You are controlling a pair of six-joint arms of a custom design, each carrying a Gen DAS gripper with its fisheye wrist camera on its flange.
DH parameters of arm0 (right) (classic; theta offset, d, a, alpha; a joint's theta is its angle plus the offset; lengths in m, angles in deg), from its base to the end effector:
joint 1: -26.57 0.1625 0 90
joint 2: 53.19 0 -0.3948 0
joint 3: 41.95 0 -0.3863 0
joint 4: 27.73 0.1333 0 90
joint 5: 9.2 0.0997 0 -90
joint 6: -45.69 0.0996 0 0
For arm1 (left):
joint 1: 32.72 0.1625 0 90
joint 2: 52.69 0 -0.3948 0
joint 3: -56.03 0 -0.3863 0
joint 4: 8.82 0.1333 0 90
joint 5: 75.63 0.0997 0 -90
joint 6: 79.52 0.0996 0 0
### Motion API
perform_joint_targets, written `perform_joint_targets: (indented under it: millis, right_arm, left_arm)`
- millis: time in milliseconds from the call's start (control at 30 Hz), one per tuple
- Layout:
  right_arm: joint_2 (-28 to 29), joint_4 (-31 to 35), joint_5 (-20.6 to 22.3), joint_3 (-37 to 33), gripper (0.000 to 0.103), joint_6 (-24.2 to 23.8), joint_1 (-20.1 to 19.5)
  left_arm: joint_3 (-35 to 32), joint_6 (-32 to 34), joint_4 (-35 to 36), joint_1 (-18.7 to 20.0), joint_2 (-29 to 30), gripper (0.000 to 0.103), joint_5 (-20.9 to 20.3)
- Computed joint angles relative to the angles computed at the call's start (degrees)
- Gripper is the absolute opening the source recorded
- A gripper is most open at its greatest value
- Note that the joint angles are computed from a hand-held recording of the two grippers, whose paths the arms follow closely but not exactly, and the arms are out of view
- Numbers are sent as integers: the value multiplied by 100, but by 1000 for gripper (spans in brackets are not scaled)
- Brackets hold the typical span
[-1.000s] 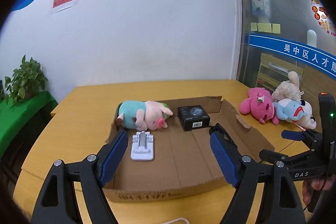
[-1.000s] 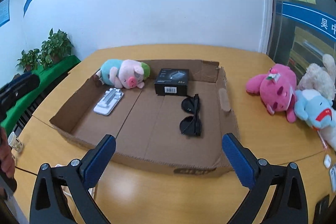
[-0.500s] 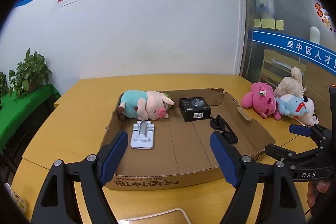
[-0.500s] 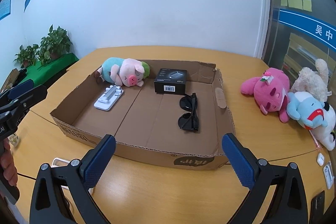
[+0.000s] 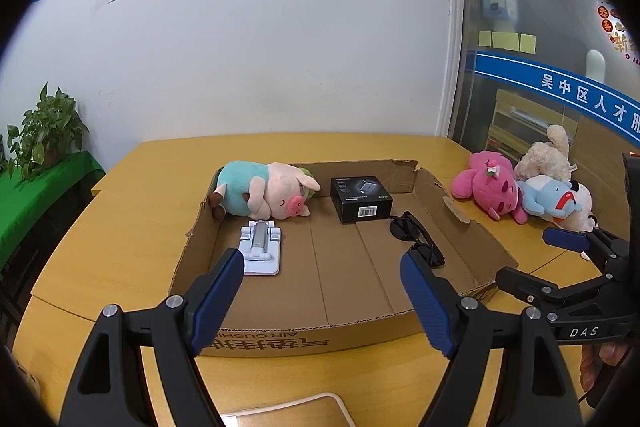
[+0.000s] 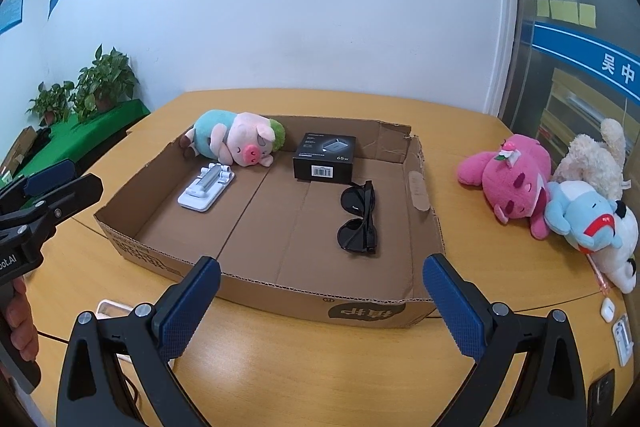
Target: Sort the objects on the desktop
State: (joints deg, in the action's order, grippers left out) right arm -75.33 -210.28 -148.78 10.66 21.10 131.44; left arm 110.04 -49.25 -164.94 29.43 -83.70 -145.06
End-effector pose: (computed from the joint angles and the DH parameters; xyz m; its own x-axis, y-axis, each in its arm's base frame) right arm 0.2615 -0.7608 0.1733 -0.6768 0.2516 0.6918 -0.4419 0.6128 -0.6551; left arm -0.2392 -0.8129 0.2150 -0.6400 0.5197 -0.5660 0.7683 0.4440 -0.4611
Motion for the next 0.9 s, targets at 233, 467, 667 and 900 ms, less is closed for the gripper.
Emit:
perform_joint_targets:
  millis: [233, 467, 667, 900]
  right_arm:
    - [103, 28, 58, -150, 103, -62, 14]
    - [-191, 1077, 880, 348, 103, 266, -152]
    - [111, 2387, 1722, 217, 102, 563, -349]
    - [775, 3203, 1951, -628, 94, 805, -466]
  left_arm:
    - [-72, -13, 95, 13, 25, 81, -56]
    - [10, -376, 682, 285, -156, 81, -21]
    - [119, -813, 1271, 622, -344, 81, 468]
    - [91, -1359, 2271, 906, -403, 80, 848]
